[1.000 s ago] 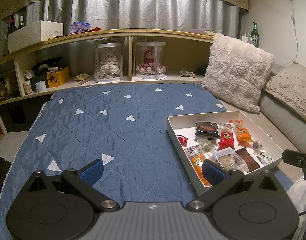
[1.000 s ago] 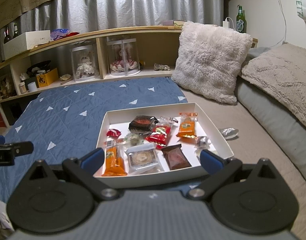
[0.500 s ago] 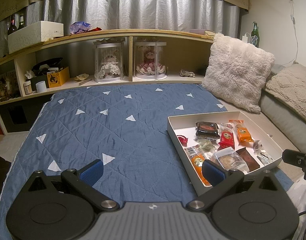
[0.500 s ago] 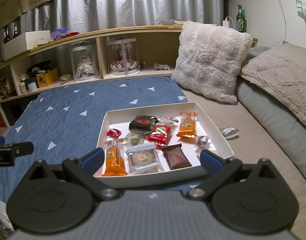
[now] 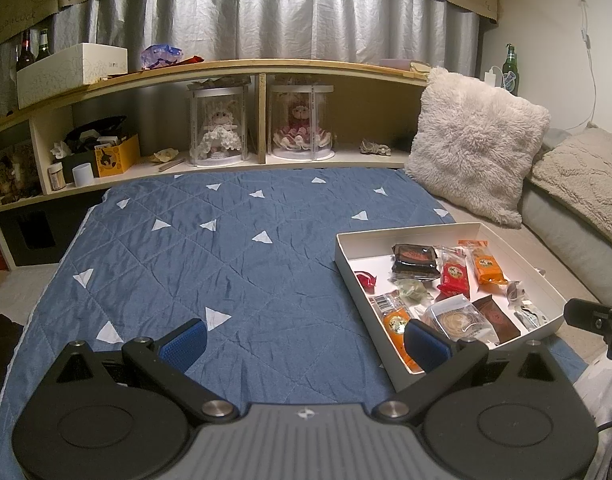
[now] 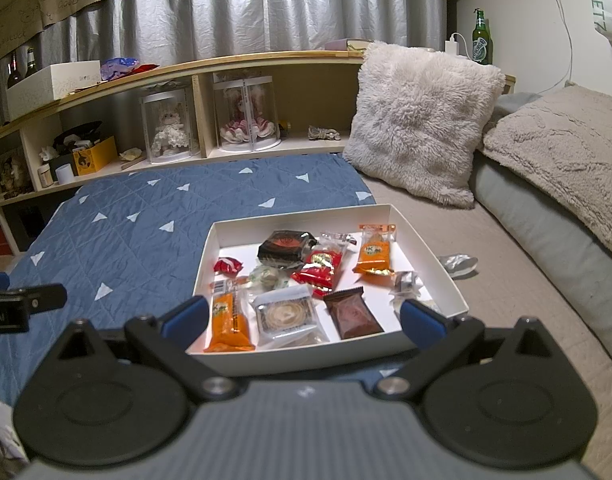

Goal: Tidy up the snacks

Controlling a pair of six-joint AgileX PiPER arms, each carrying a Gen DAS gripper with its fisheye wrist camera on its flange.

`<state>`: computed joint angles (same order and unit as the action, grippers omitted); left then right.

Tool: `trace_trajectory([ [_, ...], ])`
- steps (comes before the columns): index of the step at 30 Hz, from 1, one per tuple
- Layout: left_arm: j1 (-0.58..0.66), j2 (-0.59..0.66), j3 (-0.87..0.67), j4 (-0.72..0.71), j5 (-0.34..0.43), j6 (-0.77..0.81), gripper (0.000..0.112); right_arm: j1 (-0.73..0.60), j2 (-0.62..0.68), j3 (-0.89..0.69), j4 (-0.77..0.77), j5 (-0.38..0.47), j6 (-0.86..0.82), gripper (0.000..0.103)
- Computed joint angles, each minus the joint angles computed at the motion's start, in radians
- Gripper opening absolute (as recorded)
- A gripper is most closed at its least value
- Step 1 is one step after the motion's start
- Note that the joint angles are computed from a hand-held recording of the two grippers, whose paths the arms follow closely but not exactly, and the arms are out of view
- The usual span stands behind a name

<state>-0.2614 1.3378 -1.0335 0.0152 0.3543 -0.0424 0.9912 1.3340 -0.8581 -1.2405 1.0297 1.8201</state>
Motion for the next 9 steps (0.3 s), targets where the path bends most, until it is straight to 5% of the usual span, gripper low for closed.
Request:
trace_trajectory([
  [9,0.010,-0.005,-0.005,-0.019,0.009,0.024,0.103,0.001,0.000,-0.001,0.001,0.001,-0.001,0.102],
])
